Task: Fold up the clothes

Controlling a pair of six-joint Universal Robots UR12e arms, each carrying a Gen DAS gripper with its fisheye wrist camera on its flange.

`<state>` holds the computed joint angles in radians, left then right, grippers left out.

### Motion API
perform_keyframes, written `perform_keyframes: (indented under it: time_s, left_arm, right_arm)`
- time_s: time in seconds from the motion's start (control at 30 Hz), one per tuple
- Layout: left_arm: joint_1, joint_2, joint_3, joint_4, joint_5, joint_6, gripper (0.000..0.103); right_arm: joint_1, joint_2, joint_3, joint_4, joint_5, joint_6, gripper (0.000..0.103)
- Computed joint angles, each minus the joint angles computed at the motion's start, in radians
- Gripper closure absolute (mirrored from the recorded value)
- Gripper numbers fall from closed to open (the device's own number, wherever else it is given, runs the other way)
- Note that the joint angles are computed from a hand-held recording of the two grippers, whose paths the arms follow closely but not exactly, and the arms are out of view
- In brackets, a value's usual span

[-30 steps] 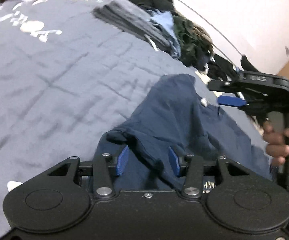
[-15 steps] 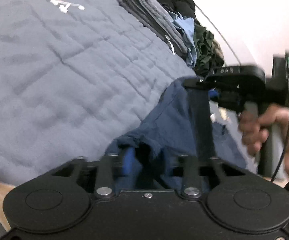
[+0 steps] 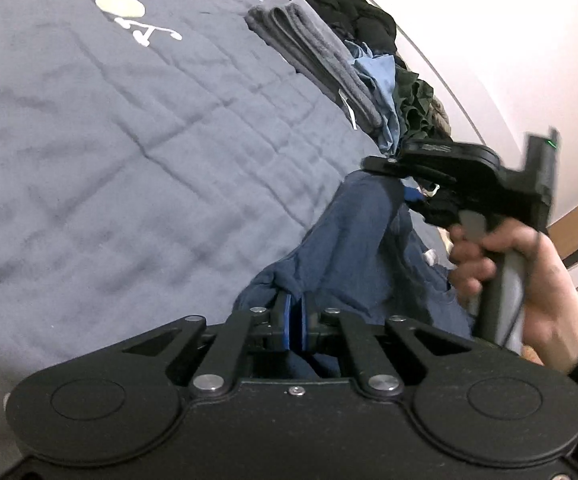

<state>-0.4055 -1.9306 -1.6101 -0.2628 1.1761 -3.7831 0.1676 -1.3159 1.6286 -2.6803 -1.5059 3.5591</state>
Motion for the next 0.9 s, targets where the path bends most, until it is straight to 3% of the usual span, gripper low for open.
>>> perform_keyframes:
  time_s: [0.2,0.33,0.53,0.6,0.63,0.9]
  left_arm:
    - [0.000,-0.006,0.007,0.000,-0.005,-0.024,0.096]
    - [-0.003,-0.006,0.012,-0.014,0.010,-0.021,0.088]
    - [-0.011,-0.002,0.013,-0.022,0.026,0.012,0.077]
    - [-0.012,-0.001,0.015,-0.028,0.030,0.020,0.075]
    - [-0.012,-0.001,0.015,-0.030,0.030,0.022,0.075]
    - [-0.019,0.003,0.023,-0.063,0.053,0.061,0.075]
  right_arm:
    - [-0.015,-0.086,0.079,-0.014,0.032,-0.170,0.060]
    - [-0.017,-0.139,0.136,0.023,-0.018,-0.266,0.060]
    - [-0.005,-0.137,0.141,0.145,-0.089,-0.278,0.062]
    - [-0.003,-0.138,0.142,0.164,-0.076,-0.269,0.083]
    - [-0.007,-0.143,0.145,0.163,-0.054,-0.250,0.100]
    - [0.001,-0.192,0.180,0.044,-0.107,-0.201,0.102]
